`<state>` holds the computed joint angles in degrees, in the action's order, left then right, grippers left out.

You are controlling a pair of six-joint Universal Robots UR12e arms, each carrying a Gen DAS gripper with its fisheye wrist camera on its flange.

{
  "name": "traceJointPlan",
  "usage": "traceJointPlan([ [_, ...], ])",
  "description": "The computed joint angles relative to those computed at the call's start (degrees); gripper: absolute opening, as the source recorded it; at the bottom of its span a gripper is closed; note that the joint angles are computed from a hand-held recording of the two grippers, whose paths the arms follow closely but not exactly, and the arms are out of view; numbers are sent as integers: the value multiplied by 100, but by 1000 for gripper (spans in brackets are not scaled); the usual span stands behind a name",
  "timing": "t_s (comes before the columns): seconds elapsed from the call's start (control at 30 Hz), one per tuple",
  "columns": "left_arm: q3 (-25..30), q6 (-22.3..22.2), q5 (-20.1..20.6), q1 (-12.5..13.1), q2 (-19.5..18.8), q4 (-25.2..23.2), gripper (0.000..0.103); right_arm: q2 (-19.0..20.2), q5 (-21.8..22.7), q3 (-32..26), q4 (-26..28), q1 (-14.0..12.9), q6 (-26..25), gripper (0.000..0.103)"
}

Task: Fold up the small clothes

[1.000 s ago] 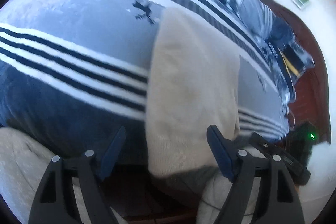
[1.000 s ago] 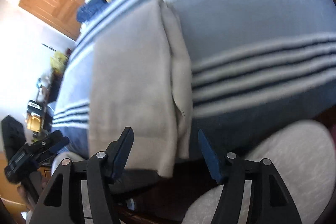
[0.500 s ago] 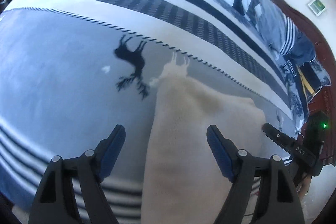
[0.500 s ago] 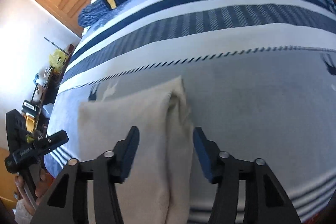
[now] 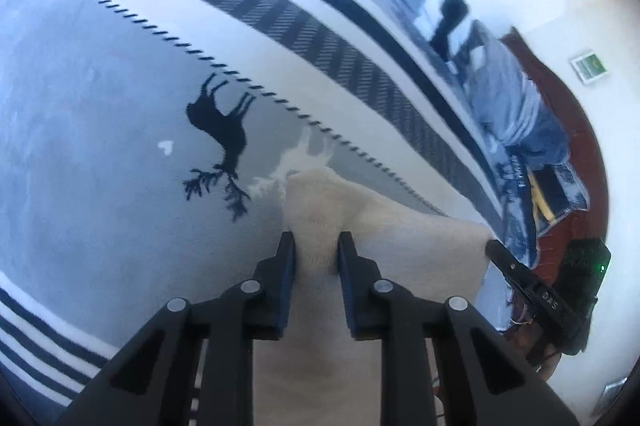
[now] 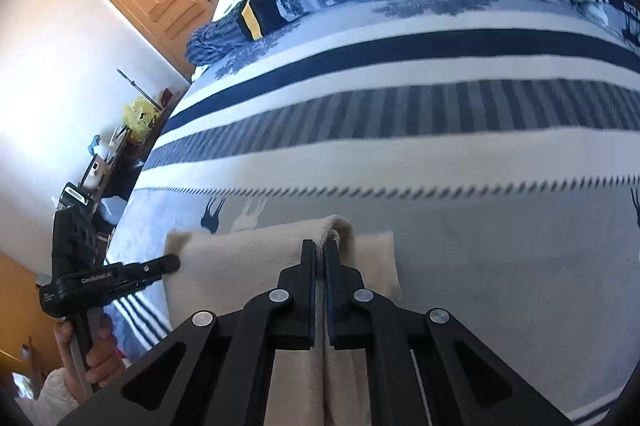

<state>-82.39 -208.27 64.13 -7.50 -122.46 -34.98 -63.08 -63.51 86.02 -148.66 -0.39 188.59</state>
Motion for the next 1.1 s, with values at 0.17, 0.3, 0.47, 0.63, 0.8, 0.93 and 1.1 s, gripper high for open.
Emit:
traceJointPlan([
  [0.17,151,186,584,-133,-71,-390,48,456,-317,-286,799,40,236,6],
  [0.3,-237,508,764,-145,261,-195,70,39,-72,418,-99,-97,925,66],
  [0.47,-679,1006,934,-218,529,-318,70,-471,615,1335,-701,-251,1241,81],
  [0.63,-798,889,851,-246,475,-250,27,-357,675,1438,-177,-142,1038,18],
  [0.8,-743,902,1449,-403,572,-547,31,-416,585,1416,79,-140,961,20],
  [0.93,-1291,1247,1193,-389,1042,-373,66,-828,532,1838,-395,-146,1206,80],
  [1.1,-2203,1164,986,-368,1515,-151,74,-1191,1297,2751,-938,-196,1630,89],
])
